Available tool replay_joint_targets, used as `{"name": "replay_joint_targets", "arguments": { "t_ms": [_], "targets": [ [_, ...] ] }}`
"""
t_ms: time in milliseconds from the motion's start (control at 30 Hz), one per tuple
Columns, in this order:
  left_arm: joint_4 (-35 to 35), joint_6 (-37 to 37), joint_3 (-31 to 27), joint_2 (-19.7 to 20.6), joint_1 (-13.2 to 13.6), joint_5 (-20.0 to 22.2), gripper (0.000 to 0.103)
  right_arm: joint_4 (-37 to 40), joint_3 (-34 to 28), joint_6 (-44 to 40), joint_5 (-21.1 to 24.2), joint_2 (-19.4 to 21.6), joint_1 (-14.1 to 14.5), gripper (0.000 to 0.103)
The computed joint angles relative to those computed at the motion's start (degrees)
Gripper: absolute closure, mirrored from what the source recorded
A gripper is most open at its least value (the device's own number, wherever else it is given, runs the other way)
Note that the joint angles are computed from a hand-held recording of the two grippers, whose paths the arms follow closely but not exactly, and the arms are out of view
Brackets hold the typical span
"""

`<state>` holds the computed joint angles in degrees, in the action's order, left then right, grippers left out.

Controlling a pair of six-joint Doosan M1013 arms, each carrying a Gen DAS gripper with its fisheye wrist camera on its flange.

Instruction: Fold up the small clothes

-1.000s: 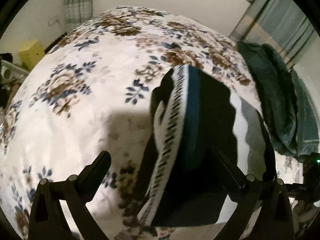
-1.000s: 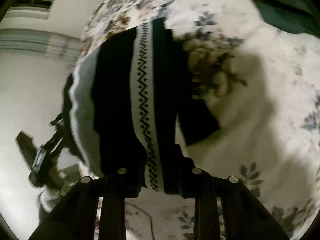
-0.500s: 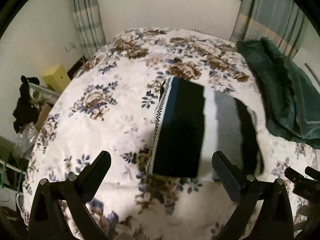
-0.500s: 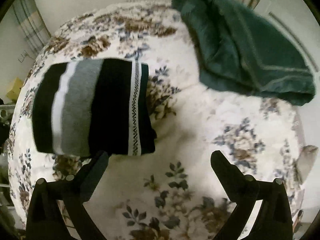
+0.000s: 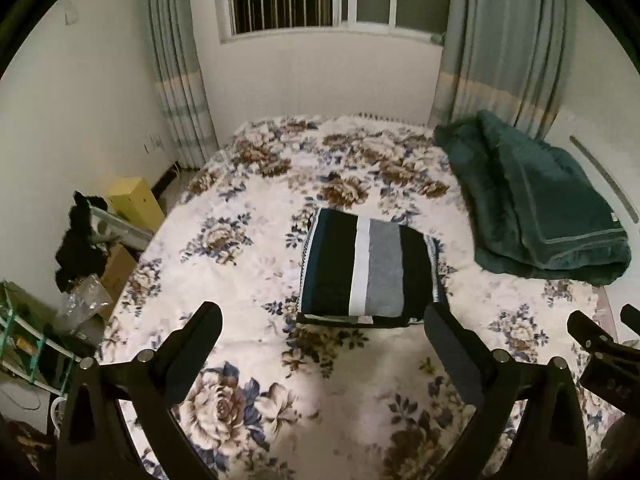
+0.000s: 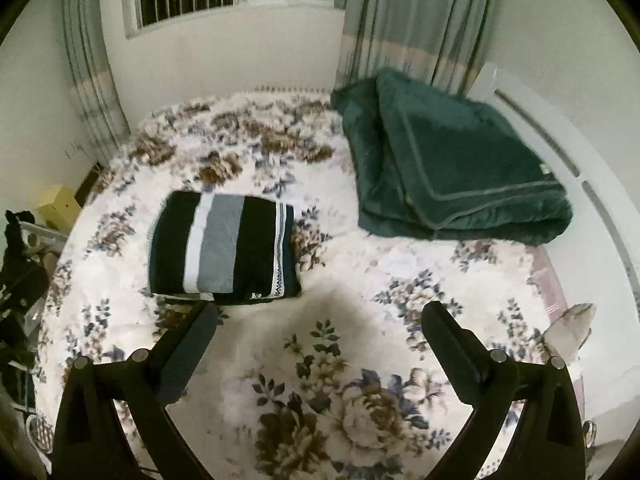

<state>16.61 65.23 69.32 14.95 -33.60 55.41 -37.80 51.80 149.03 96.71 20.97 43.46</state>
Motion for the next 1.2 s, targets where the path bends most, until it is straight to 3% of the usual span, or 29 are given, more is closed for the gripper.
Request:
{"name": "replay_joint_targets", "arguments": {
  "t_ms": [300,633,900,1200],
  "targets": [
    [1.79,-1.55,3.76,-8.12,-3.69,0.08,0.0,-9.37,-8.95,-1.59,8.15,-1.02,9.79,0.0],
    [5.38,-4.87,6.21,-13.62,-6.35,0.44,0.0,-16.95,-17.36,-4.4,12.45,0.03,17.96,0.0],
    [8.14,-7.62,7.33,-15.61,-7.87,0.44,0.0,-19.2,-19.71,-4.95,14.3,-0.07,20.75,0.0],
    [9.7,-9.61,8.29,-16.95,-9.04,-0.45,0.0,-19.69,-19.97,-4.79,14.35,-0.48,21.64,0.0]
  ]
}}
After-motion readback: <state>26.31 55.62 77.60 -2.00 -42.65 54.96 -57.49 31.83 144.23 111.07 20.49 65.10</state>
